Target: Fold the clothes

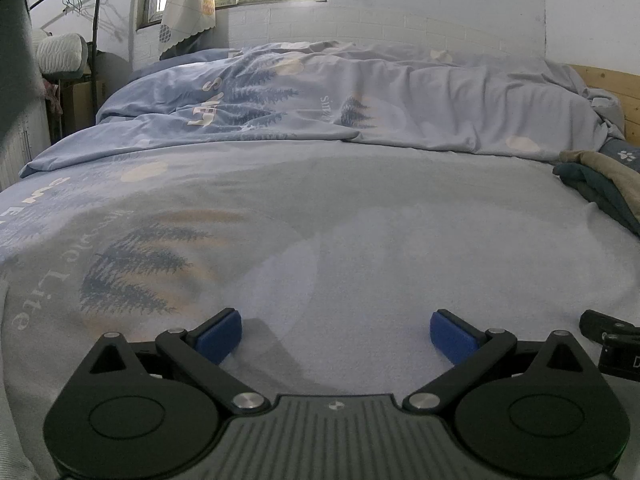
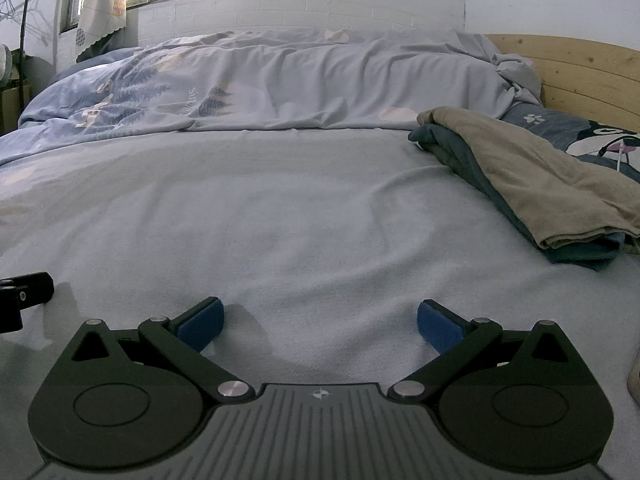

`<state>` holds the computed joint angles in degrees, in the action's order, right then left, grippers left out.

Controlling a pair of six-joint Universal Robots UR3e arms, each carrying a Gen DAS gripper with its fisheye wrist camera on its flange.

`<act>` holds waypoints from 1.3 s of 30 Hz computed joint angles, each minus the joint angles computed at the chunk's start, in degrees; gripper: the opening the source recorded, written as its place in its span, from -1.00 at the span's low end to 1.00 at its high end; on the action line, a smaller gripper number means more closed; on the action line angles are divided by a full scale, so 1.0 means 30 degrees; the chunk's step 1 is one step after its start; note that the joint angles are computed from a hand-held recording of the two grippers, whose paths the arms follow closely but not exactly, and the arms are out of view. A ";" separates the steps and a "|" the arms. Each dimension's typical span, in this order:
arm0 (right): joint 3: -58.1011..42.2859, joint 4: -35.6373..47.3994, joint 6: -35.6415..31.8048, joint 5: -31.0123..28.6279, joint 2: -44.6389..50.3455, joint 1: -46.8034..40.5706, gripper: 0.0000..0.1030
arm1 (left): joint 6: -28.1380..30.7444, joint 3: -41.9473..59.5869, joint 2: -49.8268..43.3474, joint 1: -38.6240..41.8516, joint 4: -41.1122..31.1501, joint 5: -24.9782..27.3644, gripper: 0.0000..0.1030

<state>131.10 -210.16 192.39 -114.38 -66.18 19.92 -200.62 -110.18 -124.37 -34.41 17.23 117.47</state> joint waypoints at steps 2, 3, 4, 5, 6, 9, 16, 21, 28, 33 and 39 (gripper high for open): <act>0.0000 0.0000 0.0000 0.0000 0.0000 0.0000 1.00 | -0.0050 0.0169 -0.0059 -0.0073 -0.0133 0.0058 1.00; 0.0000 0.0000 0.0000 0.0000 0.0000 0.0000 1.00 | -0.0061 0.0209 -0.0071 -0.0088 -0.0165 0.0068 1.00; 0.0000 0.0000 0.0000 0.0000 0.0000 0.0000 1.00 | 0.0175 -0.0377 0.0157 0.0256 0.0298 -0.0206 1.00; 0.0003 0.0007 -0.0002 0.0004 -0.0010 -0.0005 1.00 | 0.0510 -0.1176 0.0433 0.0755 0.0967 -0.0604 1.00; 0.0026 -0.0006 -0.0003 0.0004 -0.0023 -0.0004 1.00 | 0.0837 -0.1921 0.0669 0.1253 0.1614 -0.1004 1.00; 0.0095 -0.0050 -0.0005 0.0023 -0.0055 -0.0018 1.00 | 0.0984 -0.2416 0.0796 0.1466 0.2030 -0.1169 1.00; 0.0109 -0.0051 -0.0022 0.0049 -0.0074 -0.0050 1.00 | 0.1358 -0.2326 0.0554 0.2033 0.2338 -0.1619 1.00; 0.0097 -0.0037 -0.0022 0.0047 -0.0076 -0.0049 1.00 | 0.1626 -0.2797 0.0658 0.2456 0.2799 -0.1951 1.00; 0.0099 -0.0037 -0.0028 0.0061 -0.0083 -0.0061 1.00 | 0.2334 -0.4299 0.0886 0.3615 0.4318 -0.2901 1.00; 0.0107 -0.0045 -0.0018 0.0040 -0.0074 -0.0040 1.00 | 0.2311 -0.4215 0.0837 0.3578 0.4275 -0.2871 1.00; 0.0103 -0.0039 -0.0034 0.0056 -0.0080 -0.0059 1.00 | 0.2280 -0.4180 0.0814 0.3527 0.4256 -0.2829 1.00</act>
